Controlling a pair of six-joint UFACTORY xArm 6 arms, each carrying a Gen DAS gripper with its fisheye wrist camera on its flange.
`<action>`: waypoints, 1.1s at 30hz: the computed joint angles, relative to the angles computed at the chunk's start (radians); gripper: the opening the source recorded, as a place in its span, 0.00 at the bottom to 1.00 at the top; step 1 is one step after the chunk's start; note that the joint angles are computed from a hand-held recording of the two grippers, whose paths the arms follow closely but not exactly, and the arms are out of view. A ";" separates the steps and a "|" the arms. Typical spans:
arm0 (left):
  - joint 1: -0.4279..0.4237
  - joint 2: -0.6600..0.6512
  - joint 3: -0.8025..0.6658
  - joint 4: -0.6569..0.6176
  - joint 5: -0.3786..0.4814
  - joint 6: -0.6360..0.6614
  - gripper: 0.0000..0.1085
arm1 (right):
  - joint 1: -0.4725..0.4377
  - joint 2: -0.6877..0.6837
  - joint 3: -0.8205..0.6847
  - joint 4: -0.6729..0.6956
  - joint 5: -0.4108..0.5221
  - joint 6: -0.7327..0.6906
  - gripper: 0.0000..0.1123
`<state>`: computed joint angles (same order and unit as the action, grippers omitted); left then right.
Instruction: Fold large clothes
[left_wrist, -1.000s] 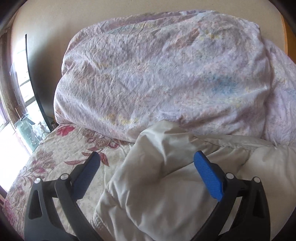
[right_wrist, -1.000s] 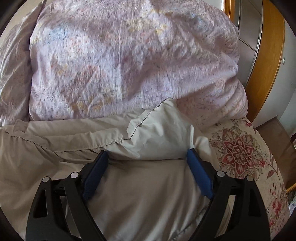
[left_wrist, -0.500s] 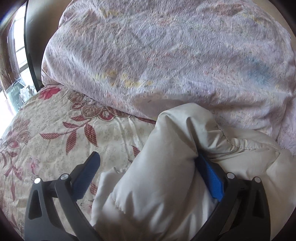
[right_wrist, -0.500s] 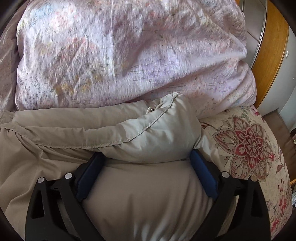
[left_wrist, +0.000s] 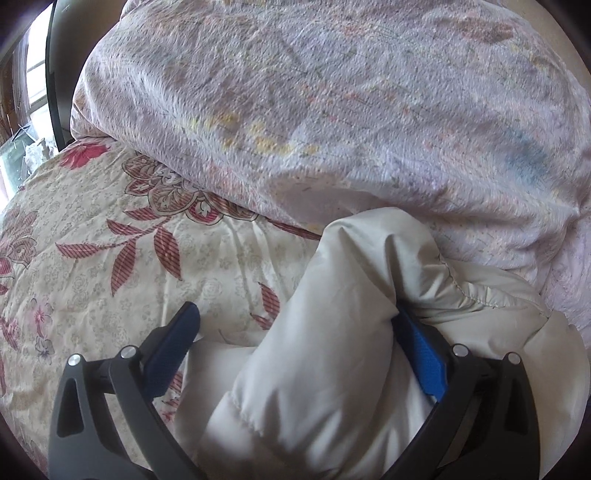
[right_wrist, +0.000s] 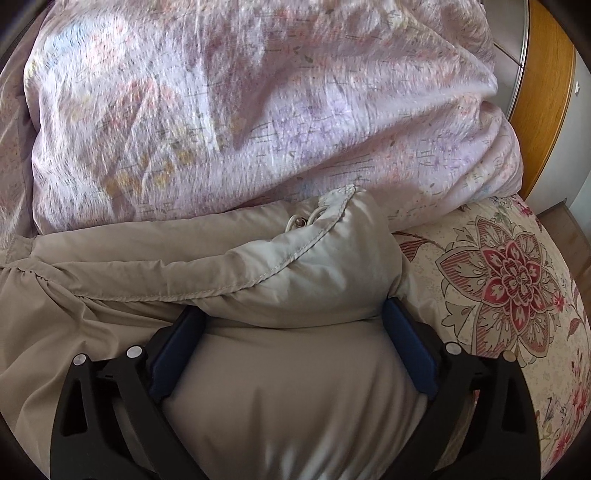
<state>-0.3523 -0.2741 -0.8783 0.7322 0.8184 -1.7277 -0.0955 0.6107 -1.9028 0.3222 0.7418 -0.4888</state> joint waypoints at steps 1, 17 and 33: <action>-0.017 -0.021 0.003 -0.010 0.029 -0.005 0.93 | -0.009 -0.031 0.033 0.021 -0.014 -0.009 0.87; -0.617 -0.655 0.403 0.178 0.227 -0.668 0.93 | -0.388 -0.425 0.442 0.478 0.511 0.080 0.71; -0.528 -0.453 0.412 0.437 -0.081 -1.159 0.77 | -0.357 -0.451 0.560 0.647 0.459 0.097 0.51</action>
<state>-0.8807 -0.7271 -0.4659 1.1692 0.7375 -2.8866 -0.4524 0.1601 -1.3423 0.9692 1.2006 -0.3921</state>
